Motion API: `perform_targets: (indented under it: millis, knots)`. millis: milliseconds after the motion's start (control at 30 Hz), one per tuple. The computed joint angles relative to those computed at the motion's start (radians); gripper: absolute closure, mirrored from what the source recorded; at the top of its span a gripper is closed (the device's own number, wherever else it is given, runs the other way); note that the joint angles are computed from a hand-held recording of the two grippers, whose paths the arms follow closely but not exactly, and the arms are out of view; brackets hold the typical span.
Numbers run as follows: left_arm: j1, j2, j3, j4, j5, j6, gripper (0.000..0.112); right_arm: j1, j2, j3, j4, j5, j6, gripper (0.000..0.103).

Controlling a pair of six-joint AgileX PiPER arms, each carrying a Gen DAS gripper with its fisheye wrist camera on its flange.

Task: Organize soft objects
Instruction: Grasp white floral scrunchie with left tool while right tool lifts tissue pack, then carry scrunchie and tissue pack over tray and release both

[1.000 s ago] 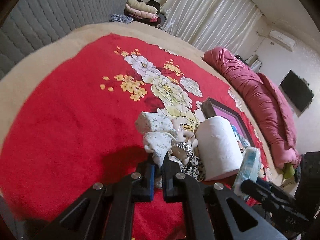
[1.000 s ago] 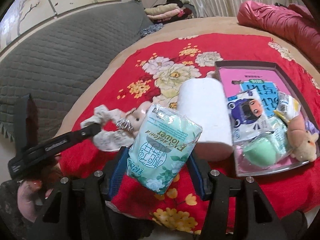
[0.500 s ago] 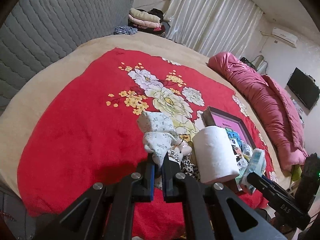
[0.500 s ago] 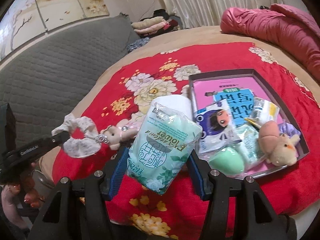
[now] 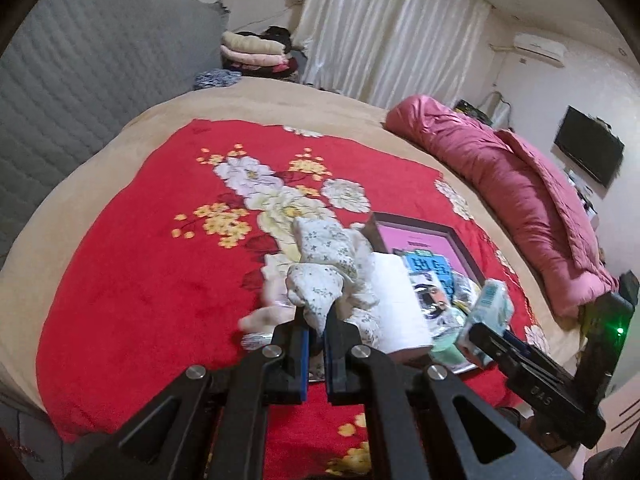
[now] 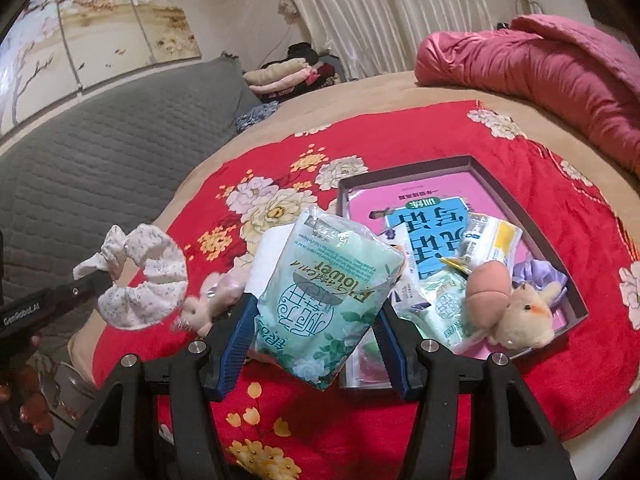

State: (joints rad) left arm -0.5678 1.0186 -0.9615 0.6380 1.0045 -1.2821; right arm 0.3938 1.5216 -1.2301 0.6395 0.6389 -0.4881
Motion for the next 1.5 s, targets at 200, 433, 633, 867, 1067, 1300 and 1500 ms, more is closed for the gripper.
perform_targets:
  millis: [200,433,633,867,1067,1300,1500]
  knots:
    - [-0.056,0.082,-0.102,0.009,-0.008,0.018,0.107,-0.057,-0.002,0.009,0.053,0.001,-0.036,0.044]
    - [-0.077,0.197,-0.220,-0.012,-0.021,0.073,0.107,-0.121,-0.012,0.009,0.063,-0.022,-0.050,0.044]
    - [-0.085,0.273,-0.284,-0.039,-0.039,0.112,0.107,-0.167,-0.023,0.016,0.081,-0.036,-0.065,0.044]
    - [-0.060,0.348,-0.339,-0.090,-0.082,0.171,0.107,-0.203,-0.031,0.016,0.096,-0.078,-0.086,0.044]
    - [-0.037,0.421,-0.399,-0.130,-0.110,0.224,0.107,-0.244,-0.026,0.014,0.085,-0.105,-0.090,0.044]
    - [0.039,0.542,-0.480,-0.321,-0.200,0.368,0.107,-0.301,0.012,0.000,0.110,-0.099,-0.101,0.044]
    - [0.084,0.688,-0.575,-0.452,-0.206,0.484,0.107,-0.317,0.042,-0.017,0.110,-0.086,-0.102,0.044]
